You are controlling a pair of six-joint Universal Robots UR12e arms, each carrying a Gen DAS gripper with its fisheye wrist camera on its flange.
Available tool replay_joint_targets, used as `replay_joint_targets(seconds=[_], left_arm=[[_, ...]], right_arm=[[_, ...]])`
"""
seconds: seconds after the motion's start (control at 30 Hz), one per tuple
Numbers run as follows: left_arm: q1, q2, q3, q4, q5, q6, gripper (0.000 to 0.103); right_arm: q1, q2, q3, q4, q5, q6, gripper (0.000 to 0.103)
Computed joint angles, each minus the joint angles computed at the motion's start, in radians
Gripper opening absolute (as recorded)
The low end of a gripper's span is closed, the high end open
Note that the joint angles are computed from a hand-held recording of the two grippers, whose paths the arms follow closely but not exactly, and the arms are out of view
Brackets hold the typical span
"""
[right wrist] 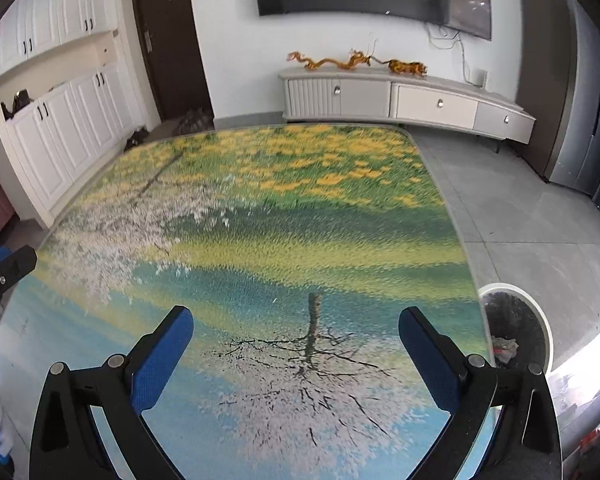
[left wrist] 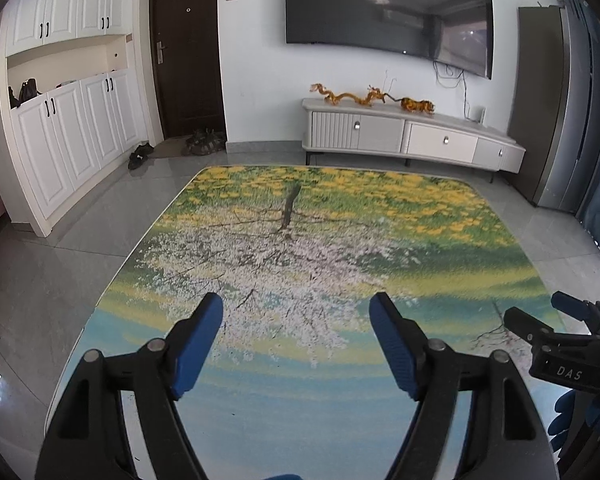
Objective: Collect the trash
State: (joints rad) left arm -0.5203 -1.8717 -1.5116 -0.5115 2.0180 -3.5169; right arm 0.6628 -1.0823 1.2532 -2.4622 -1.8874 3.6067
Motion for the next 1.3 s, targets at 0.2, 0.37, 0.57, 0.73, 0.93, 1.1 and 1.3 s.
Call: replay_joint_targets(seconds=[0.2,0.37,0.57,0.73,0.93,1.1,1.3], left_arm=[[-0.013,0.003,0.001,0.031,0.018,0.013,0.075],[-0.025,0.003,0.006,0.038,0.023,0.035,0.075],[-0.036,0.003,0.010,0.039,0.025,0.043,0.075],[-0.045,0.003,0.012,0.041,0.025,0.049,0.075],[-0.056,0.001,0.015,0.046,0.037,0.056,0.075],[-0.065,-0.001,0.018,0.055,0.046,0.062,0.075],[-0.073,-0.001,0.021,0.056,0.051,0.053,0.075]], right_arm=[[0.014,-0.024,0.022,-0.032,-0.074,0.004,0.103],[0.026,-0.046,0.045,-0.057,-0.140,0.006,0.103],[0.031,-0.068,0.071,-0.068,-0.183,0.024,0.103],[0.031,-0.083,0.091,-0.073,-0.210,0.046,0.103],[0.034,-0.101,0.116,-0.094,-0.253,0.058,0.103],[0.036,-0.118,0.138,-0.108,-0.282,0.064,0.103],[0.042,-0.132,0.156,-0.122,-0.302,0.058,0.103]])
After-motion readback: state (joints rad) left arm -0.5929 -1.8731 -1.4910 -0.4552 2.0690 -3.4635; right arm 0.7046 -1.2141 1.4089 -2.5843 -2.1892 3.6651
